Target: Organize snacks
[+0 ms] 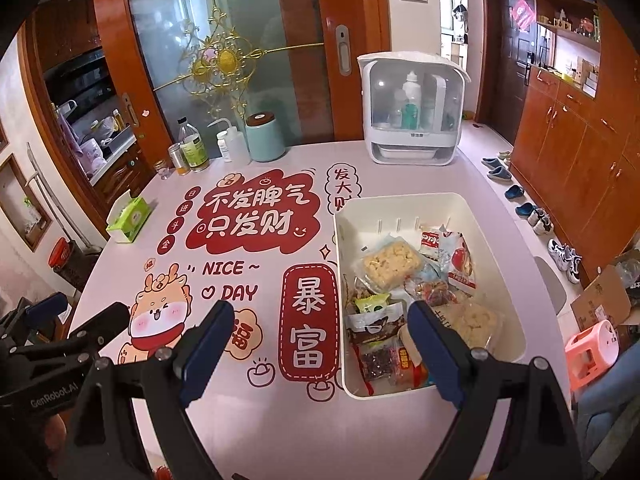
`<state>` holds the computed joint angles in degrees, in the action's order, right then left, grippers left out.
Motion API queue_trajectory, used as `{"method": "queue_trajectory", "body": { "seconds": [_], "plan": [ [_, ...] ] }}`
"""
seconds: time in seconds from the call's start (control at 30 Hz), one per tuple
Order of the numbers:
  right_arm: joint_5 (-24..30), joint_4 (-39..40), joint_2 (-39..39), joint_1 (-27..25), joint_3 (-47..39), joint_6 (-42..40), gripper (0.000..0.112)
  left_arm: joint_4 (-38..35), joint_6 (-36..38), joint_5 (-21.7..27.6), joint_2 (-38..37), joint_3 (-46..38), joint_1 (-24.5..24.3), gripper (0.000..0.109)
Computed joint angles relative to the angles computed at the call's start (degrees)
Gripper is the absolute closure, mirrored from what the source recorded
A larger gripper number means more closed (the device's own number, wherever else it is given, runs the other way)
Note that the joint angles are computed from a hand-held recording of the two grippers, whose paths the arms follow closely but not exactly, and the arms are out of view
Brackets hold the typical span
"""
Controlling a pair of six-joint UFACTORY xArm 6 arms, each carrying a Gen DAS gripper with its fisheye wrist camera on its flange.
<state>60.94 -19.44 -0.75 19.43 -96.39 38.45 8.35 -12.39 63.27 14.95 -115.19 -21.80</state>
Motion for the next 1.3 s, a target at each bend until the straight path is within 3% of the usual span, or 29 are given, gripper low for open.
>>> {"method": "queue_trajectory", "body": {
  "seconds": [1.3],
  "plan": [
    [-0.7,1.5,-1.3,0.4,2.0,-1.0,0.023,1.2,-1.4,0.0,-3.2,4.5,-0.3,0.006]
  ]
}}
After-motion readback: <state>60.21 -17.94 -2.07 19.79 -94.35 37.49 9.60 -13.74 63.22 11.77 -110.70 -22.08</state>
